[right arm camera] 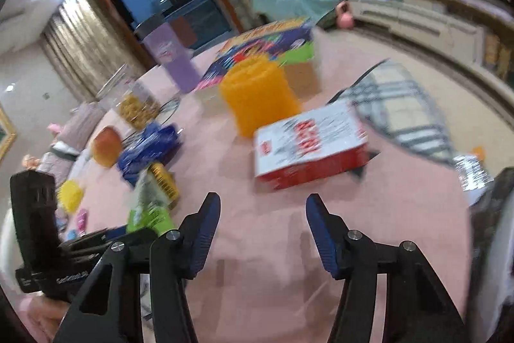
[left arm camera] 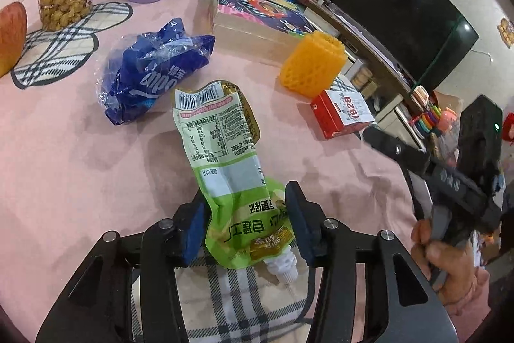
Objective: Collect trash
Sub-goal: 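Grasp the white red-printed milk box with the right tool and lift it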
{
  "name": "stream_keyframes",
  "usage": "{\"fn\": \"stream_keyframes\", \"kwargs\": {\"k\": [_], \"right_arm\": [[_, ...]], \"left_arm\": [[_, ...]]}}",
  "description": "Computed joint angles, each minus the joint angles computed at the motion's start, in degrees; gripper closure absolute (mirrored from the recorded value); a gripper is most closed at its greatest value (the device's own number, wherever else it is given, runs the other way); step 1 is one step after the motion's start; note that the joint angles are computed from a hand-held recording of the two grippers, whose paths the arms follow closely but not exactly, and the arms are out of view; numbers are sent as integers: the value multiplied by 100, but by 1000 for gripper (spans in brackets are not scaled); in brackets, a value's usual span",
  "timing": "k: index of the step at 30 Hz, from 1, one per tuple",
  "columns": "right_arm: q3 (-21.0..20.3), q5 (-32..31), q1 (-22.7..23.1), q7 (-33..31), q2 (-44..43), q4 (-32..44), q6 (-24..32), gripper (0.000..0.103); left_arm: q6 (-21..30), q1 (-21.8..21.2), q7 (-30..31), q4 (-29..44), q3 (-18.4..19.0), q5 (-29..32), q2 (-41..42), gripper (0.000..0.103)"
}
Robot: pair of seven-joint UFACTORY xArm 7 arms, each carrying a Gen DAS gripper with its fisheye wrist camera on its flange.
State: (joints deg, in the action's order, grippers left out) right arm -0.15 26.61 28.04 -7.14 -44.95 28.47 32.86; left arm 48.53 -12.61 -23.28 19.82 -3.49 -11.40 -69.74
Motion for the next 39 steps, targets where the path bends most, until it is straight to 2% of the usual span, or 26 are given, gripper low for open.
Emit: {"fn": "stream_keyframes", "kwargs": {"k": [4,6,9,13,16,17,20,22,24,29,32,33,34,35,37,38,39], "right_arm": [[-7,-112,-327,286,504,283,-216,38],[-177,129,-292,345,806,393,-438,38],[-521,657,-6,84,1052,458,-553,39],[-611,1091,267,-449,819,356,-178,51],[-515,1309,385,-718,517,244,231,52],[-360,1222,305,-713,382,185,276,51],[0,801,13,-670,258,163,73,43],[150,429,-119,-625,379,283,56,15],[116,211,-30,-830,710,539,93,12],[458,-603,-99,-1312,1472,1109,284,12],[512,-682,-128,-1440,1786,1266,257,14],[532,-689,-150,-1434,1838,1265,223,19],[522,-666,-163,-1430,1873,1275,226,32],[502,-614,-177,-1397,1886,1278,266,35],[451,-443,-200,-1301,1729,1135,232,40],[419,-352,-195,-1257,1604,1039,228,40],[412,-304,-209,-1187,1460,935,220,41]], "left_arm": [[-23,0,-163,-32,-176,26,-60,56],[-46,-7,-258,-68,-208,30,-96,55],[-49,-66,-254,-66,-161,59,-91,56],[60,-170,-93,23,26,24,-78,61],[171,-127,62,72,113,42,-74,62],[203,-99,83,67,127,35,-69,60],[183,-7,60,1,87,-4,-116,50],[136,24,31,-42,35,-8,-135,47],[90,28,-1,-60,-48,13,-132,46],[62,12,-15,-64,-80,77,-109,45],[55,7,-19,-63,-85,101,-103,45],[50,5,-22,-58,-101,114,-94,45],[39,2,-20,-58,-119,132,-86,45],[23,-1,-21,-61,-141,150,-82,46],[-37,-56,-19,-63,-168,147,-56,55],[-101,-158,22,-68,-127,87,-35,69],[-117,-202,22,-47,-147,68,-11,70]]}}
